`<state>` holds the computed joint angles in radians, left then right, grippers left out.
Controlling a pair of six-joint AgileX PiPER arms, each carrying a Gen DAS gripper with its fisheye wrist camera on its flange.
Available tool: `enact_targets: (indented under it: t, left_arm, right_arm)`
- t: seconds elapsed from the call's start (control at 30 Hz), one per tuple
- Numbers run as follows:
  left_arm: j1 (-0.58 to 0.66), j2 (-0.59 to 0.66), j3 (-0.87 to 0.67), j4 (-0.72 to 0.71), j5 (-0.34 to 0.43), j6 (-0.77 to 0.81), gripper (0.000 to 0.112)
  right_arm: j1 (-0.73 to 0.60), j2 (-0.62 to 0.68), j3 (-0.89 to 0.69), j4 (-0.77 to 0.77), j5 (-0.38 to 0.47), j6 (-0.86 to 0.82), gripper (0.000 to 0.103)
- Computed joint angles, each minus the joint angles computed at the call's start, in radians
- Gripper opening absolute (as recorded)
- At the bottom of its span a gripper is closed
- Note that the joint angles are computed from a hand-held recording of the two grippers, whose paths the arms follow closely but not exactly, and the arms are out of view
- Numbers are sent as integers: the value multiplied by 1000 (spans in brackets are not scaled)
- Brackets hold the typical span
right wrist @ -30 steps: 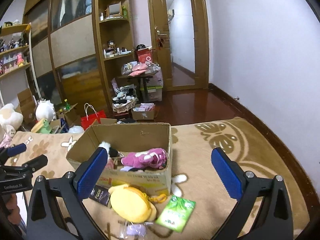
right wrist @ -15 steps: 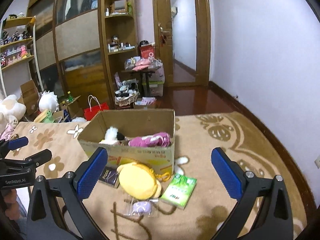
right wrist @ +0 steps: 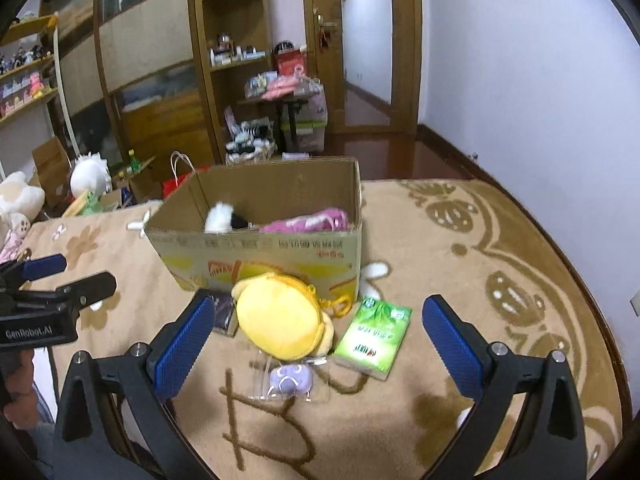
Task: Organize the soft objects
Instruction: 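Move both tools back toward the items lying beside the box, then close the left tool on the black Face tissue pack while the right tool grips the bagged purple toy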
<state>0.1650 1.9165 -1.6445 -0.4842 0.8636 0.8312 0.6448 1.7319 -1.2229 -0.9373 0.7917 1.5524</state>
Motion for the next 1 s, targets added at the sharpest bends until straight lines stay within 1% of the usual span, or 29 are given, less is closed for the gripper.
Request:
enact_targets:
  t: [0.13, 0.3, 0.53, 0.63, 0.73, 1.0]
  left_arm:
    - [-26, 43, -40, 38, 13, -29, 99]
    - [-60, 102, -105, 89, 34, -77, 99]
    - [-88, 202, -218, 127, 108, -137, 99]
    - [-101, 224, -234, 145, 119, -146, 99]
    - [-120, 239, -241, 166, 120, -146, 99]
    - [-152, 285, -272, 188, 141, -139, 99]
  right_arm:
    - [-25, 41, -26, 58, -13, -54, 103]
    - [-36, 92, -50, 95, -6, -90, 103]
    - [-46, 158, -94, 141, -2, -144, 103]
    - [-52, 181, -112, 175, -3, -166, 103]
    - [-66, 198, -115, 225, -28, -192, 103]
    - [-85, 245, -140, 293, -55, -244, 103]
